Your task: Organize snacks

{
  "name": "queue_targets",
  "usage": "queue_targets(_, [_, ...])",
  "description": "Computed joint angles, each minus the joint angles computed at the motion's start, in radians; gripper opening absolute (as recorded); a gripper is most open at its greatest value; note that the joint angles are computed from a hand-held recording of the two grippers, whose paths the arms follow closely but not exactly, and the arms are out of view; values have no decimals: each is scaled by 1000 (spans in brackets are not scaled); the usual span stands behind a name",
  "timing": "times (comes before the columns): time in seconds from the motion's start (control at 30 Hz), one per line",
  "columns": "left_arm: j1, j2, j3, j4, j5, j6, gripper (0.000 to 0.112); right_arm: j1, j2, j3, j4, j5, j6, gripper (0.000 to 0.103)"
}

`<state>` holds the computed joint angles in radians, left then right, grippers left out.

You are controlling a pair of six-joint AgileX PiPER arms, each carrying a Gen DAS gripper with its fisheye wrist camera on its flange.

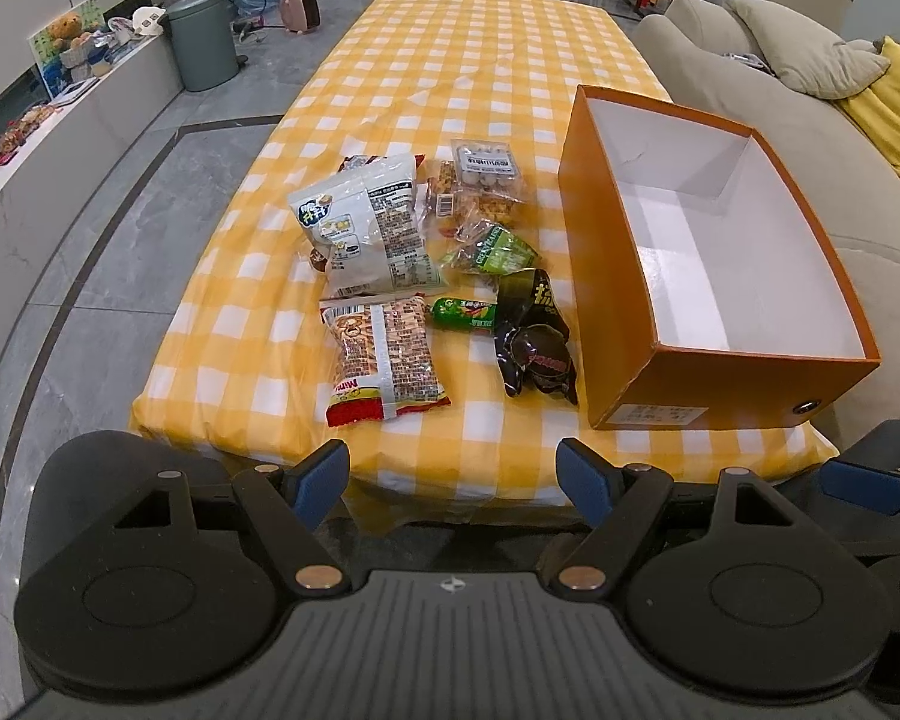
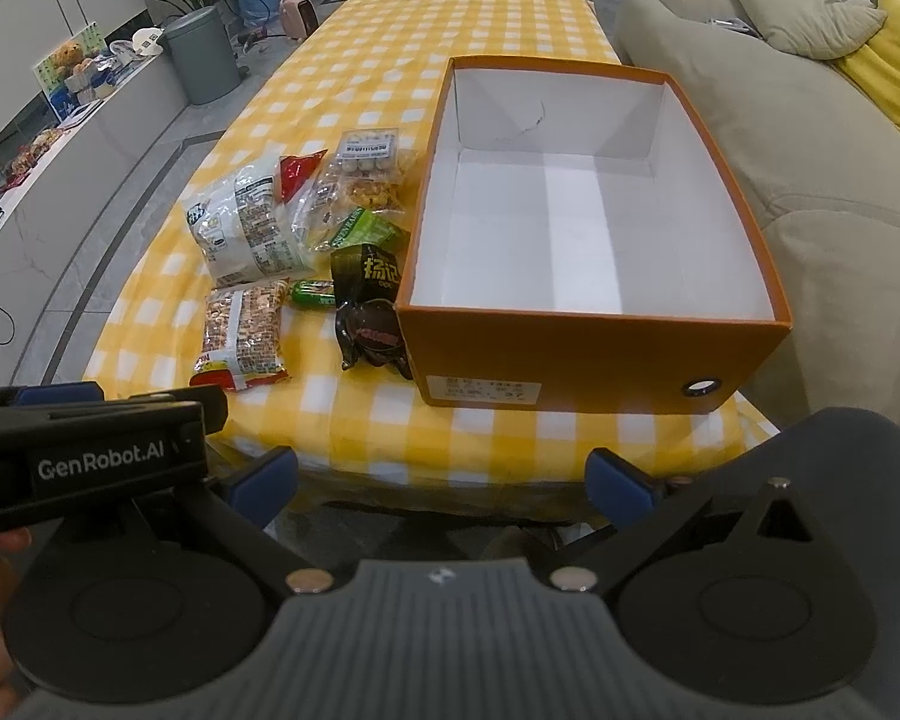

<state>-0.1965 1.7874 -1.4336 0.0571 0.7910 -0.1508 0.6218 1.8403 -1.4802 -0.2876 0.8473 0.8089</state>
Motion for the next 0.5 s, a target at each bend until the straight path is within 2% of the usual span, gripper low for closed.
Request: queue_targets(0.5, [2, -8, 14, -8, -2, 3, 92, 1, -1, -3, 18, -2, -23, 99])
